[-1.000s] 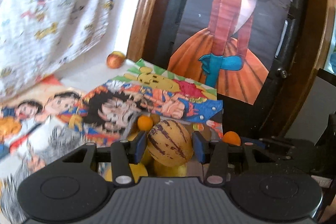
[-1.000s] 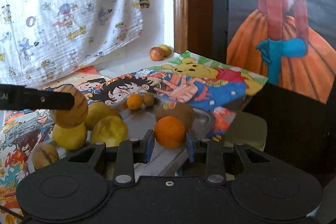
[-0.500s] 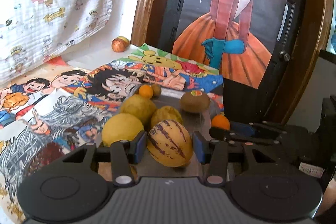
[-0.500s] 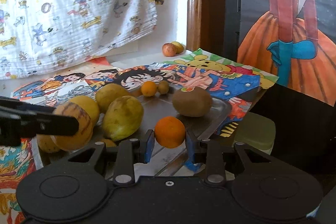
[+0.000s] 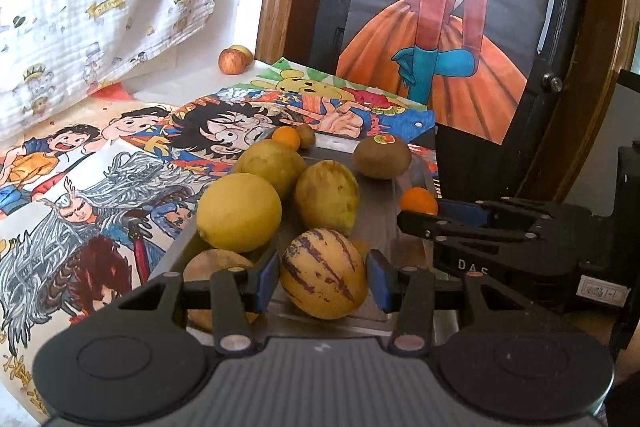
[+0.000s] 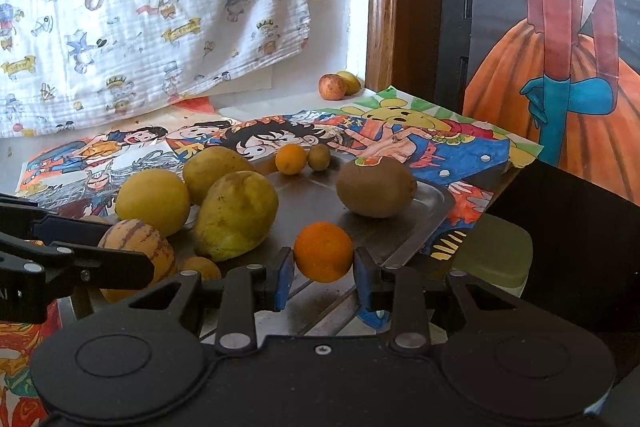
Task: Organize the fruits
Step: 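Lower both fruits onto the tray and open both tools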
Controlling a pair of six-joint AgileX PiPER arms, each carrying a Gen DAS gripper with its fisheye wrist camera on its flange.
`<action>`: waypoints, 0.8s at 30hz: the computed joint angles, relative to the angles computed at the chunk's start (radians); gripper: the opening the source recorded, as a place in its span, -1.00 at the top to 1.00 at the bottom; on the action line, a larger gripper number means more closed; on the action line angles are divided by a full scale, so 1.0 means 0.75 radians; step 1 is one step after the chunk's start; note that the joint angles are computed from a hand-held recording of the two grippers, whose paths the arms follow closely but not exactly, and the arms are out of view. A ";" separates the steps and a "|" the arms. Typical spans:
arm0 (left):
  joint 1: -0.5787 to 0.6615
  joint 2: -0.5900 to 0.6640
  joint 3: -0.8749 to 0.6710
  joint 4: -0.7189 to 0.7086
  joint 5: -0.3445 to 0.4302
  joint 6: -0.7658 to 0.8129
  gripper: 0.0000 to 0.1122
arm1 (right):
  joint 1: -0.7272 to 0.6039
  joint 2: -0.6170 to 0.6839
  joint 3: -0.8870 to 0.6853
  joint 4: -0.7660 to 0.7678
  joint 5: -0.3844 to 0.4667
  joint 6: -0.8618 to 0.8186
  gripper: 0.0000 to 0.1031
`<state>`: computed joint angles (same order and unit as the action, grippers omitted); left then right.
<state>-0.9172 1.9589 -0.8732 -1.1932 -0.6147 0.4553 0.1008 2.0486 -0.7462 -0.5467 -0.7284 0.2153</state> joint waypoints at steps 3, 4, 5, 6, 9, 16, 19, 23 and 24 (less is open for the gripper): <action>-0.008 0.008 -0.011 -0.011 -0.009 0.021 0.08 | 0.002 0.009 -0.005 -0.006 -0.004 0.011 0.35; -0.007 0.008 -0.010 -0.006 -0.009 0.016 0.08 | 0.002 0.012 -0.006 -0.005 -0.007 0.010 0.35; -0.004 0.009 -0.010 0.002 -0.008 0.010 0.08 | 0.003 0.013 -0.006 -0.002 -0.009 0.008 0.35; -0.003 0.008 -0.007 0.012 -0.008 -0.001 0.08 | 0.004 0.014 -0.006 -0.002 -0.010 0.009 0.34; 0.009 0.006 0.000 0.045 -0.003 -0.033 0.07 | 0.001 0.016 -0.008 -0.009 -0.010 0.015 0.34; 0.016 0.004 0.010 0.080 -0.004 -0.063 0.06 | 0.001 0.013 -0.006 -0.005 -0.010 0.012 0.34; 0.017 0.005 0.012 0.086 -0.003 -0.072 0.06 | 0.000 0.013 -0.005 -0.007 -0.012 0.014 0.34; 0.021 0.005 0.012 0.091 0.002 -0.079 0.01 | -0.002 0.018 -0.001 0.005 -0.028 0.016 0.34; 0.023 0.006 0.012 0.097 0.007 -0.085 0.01 | -0.004 0.017 0.002 0.005 -0.032 0.018 0.34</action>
